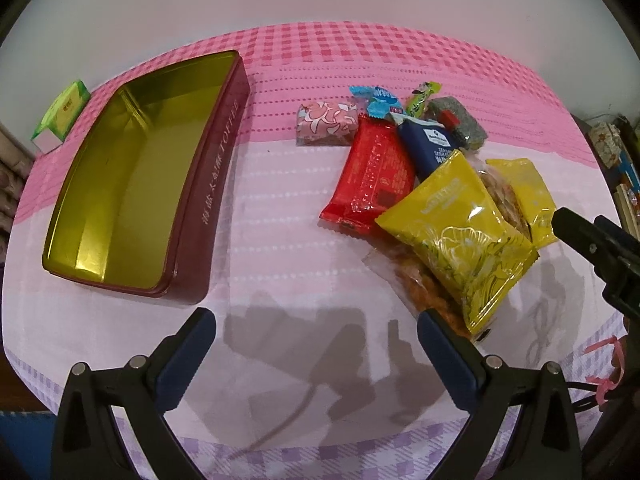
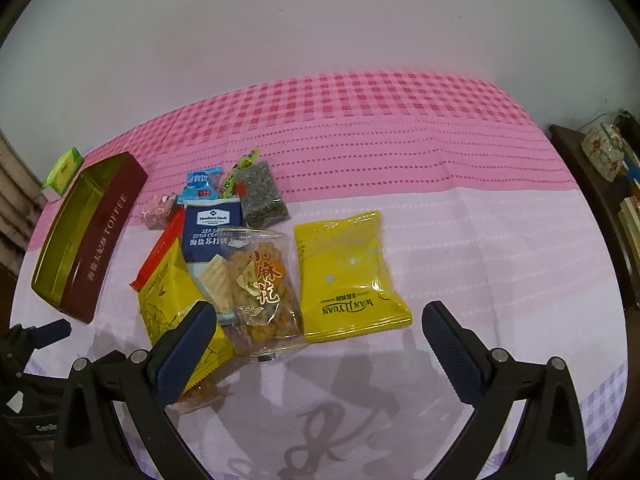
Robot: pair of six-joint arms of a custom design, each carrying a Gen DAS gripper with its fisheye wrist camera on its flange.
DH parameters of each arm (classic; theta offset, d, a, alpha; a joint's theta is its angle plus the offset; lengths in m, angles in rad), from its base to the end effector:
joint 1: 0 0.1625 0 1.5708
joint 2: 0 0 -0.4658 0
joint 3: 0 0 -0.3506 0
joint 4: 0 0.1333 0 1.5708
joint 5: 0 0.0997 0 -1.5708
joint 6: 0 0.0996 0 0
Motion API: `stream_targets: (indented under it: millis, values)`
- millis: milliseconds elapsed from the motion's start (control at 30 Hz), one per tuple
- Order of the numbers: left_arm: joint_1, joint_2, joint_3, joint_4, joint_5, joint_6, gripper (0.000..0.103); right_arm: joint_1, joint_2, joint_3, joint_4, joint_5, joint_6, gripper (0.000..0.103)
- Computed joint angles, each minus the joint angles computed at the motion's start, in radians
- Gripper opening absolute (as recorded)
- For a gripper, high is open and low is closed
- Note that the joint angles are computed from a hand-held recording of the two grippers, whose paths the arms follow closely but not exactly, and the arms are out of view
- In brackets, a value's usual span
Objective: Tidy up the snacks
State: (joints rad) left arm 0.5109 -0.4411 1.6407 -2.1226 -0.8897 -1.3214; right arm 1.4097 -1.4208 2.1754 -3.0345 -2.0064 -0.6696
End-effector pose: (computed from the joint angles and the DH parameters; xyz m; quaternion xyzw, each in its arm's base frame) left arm -0.4111 -0.4552 -0.0872 -0.0111 0.8998 -0.1827 0.3961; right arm 0.0164 -0.4682 0.3793 0.1577 -0.9051 0.2284 0.3222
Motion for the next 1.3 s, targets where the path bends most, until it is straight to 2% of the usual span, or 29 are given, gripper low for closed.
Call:
stream_targets:
  millis: [667,1167,1300]
  values:
    - [0.002,-0.006,-0.002,0.023,-0.013,-0.027,0.103,0.006,0.0,0.002,0.005,0.0,-0.016,0.102]
    - [0.0,0.0,-0.008,0.017,-0.012,-0.018,0.103,0.002,0.001,-0.006,0.025,0.001,-0.003,0.097]
    - [-0.002,0.004,-0.017,0.027,-0.009,-0.02,0.103,0.001,-0.001,-0.007,0.036,0.004,0.001,0.093]
